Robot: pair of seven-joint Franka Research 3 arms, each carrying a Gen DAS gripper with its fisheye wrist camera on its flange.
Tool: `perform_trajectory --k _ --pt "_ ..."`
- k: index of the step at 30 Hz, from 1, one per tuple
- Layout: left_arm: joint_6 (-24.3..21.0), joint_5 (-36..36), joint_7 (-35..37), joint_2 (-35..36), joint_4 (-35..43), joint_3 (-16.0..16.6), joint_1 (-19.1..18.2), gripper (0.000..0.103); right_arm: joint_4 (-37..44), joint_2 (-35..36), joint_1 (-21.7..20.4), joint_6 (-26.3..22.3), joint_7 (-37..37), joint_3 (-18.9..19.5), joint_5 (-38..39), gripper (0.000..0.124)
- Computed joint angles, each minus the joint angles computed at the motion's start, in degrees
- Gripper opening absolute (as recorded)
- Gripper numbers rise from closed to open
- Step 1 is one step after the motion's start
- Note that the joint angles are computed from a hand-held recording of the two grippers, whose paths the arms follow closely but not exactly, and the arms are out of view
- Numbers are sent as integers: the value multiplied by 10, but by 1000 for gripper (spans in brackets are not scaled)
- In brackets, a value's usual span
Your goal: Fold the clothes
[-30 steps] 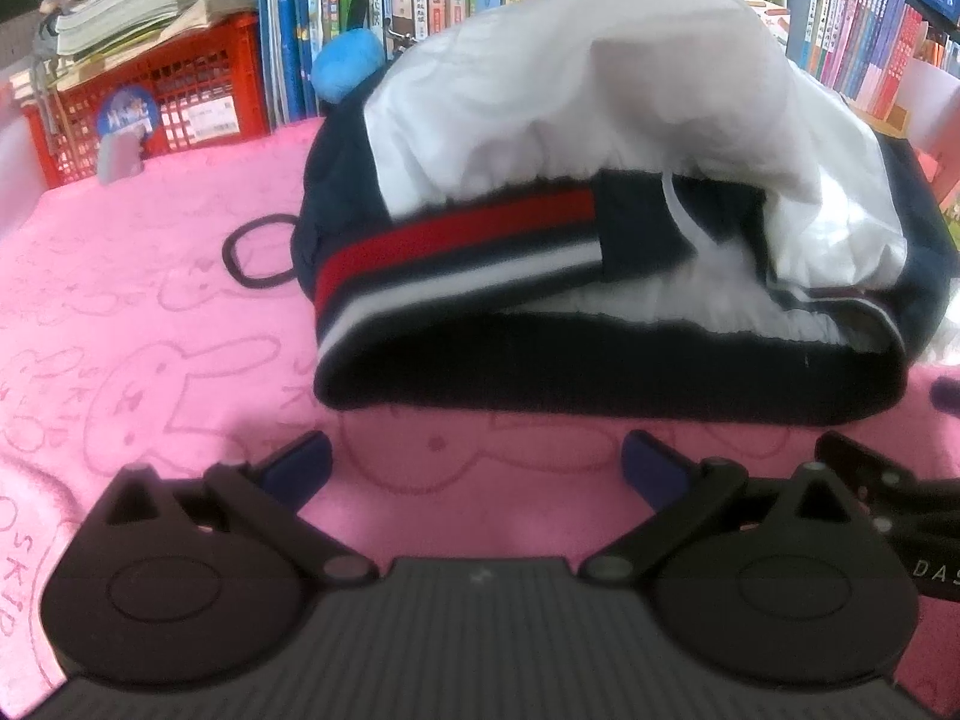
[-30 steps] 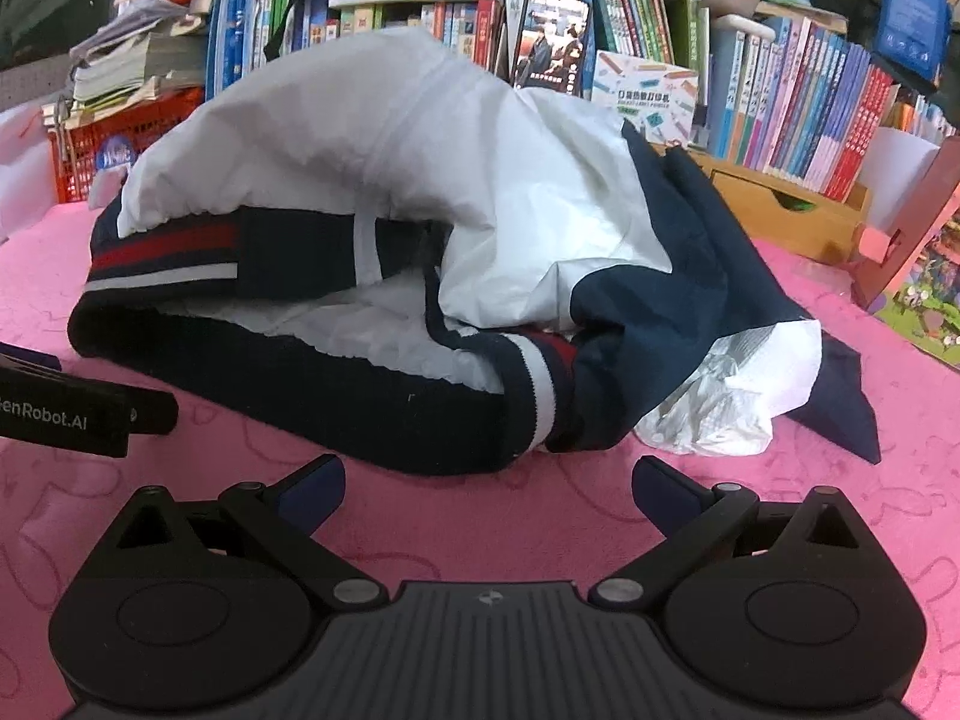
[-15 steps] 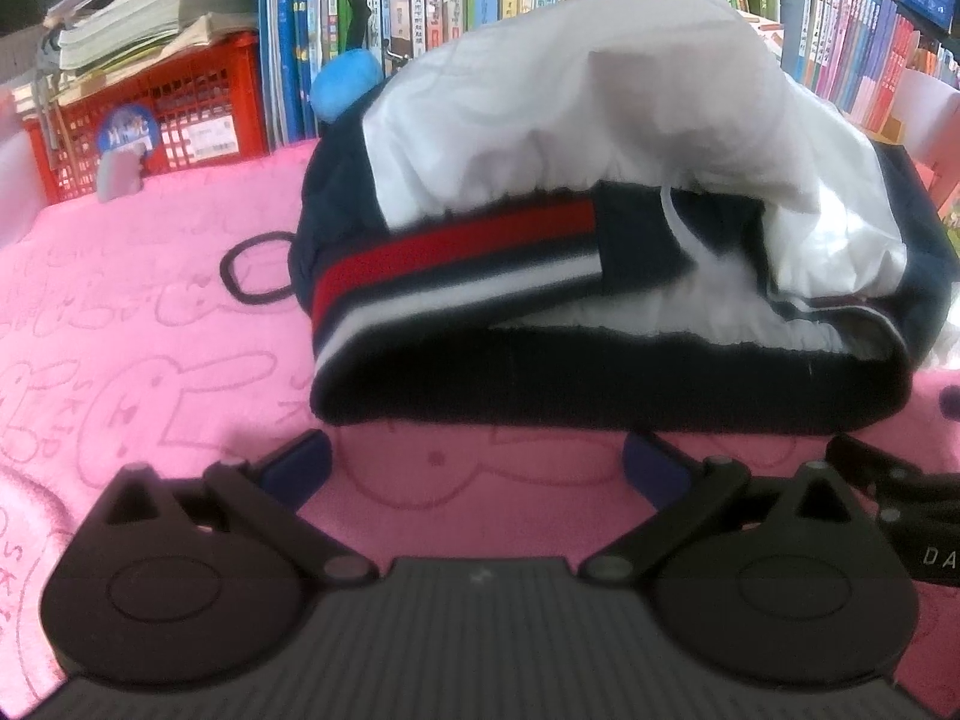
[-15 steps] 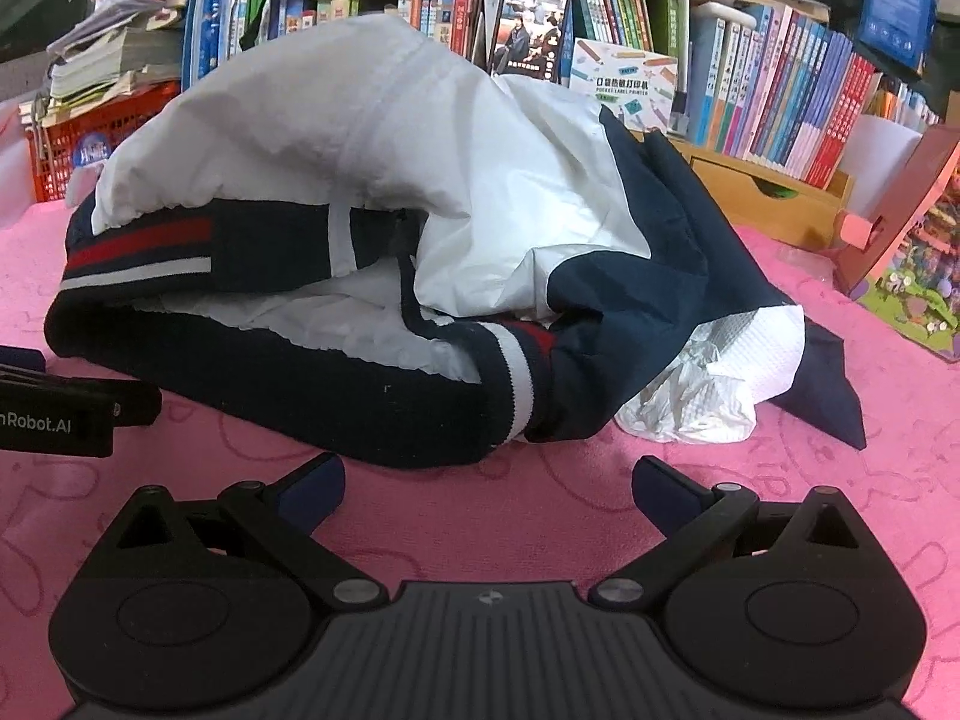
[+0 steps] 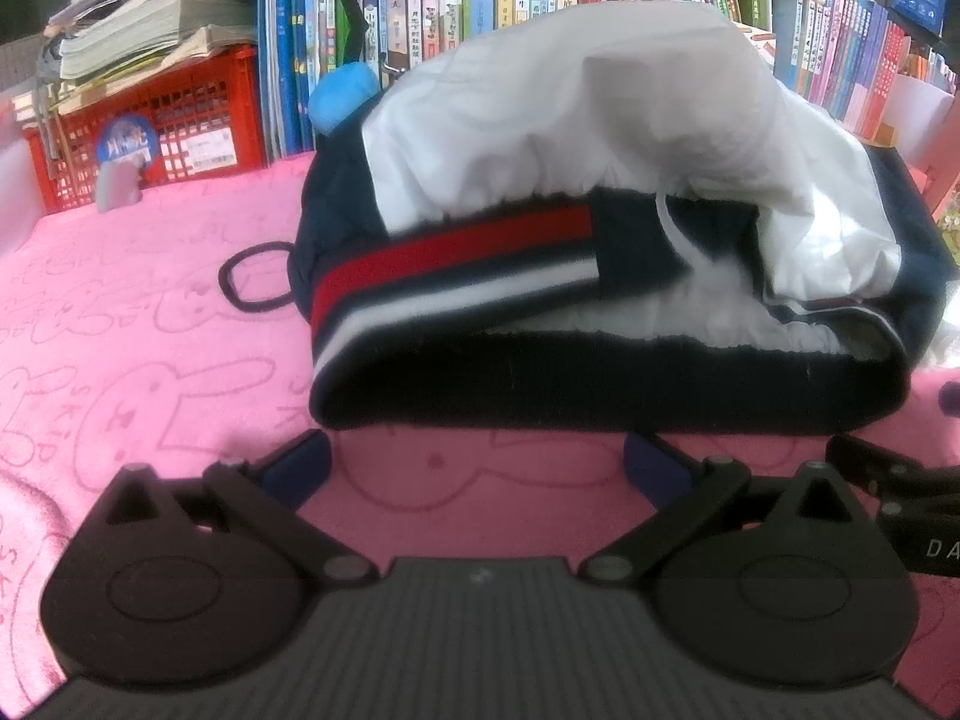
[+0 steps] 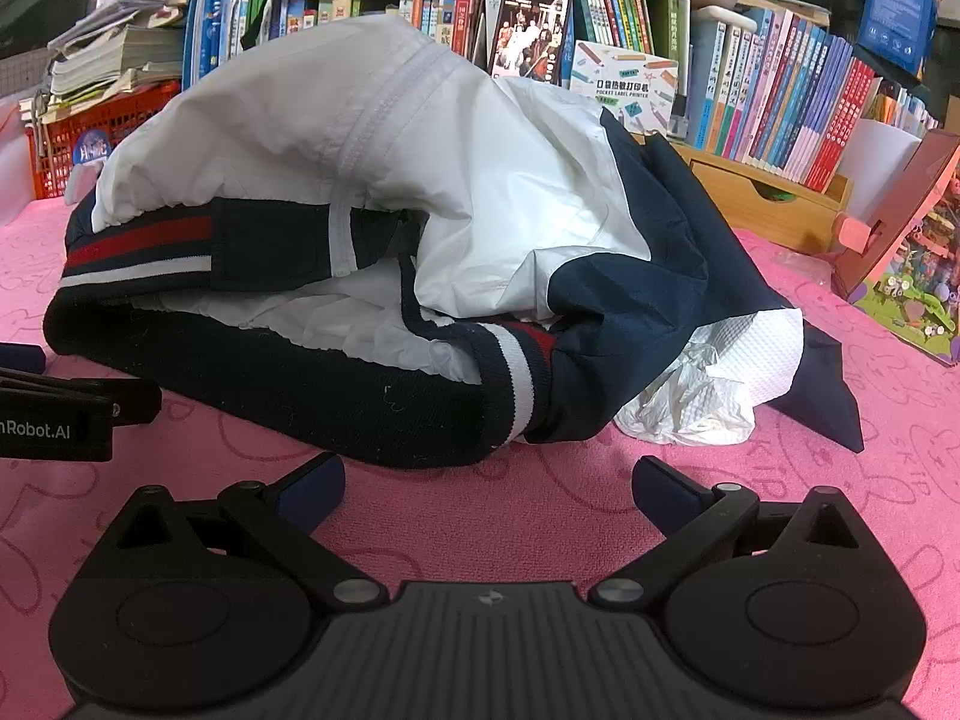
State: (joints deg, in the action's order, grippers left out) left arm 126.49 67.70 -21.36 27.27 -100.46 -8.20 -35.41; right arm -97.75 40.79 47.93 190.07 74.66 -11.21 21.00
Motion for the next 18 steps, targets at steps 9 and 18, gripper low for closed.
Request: perform_trajectory --k 9,18 --pt "-6 7 -8 2 1 1 -4 103 1 1 6 -1 1 -6 3 103" --pt "-9 8 -10 2 2 1 -4 103 2 0 3 -7 4 -4 2 103"
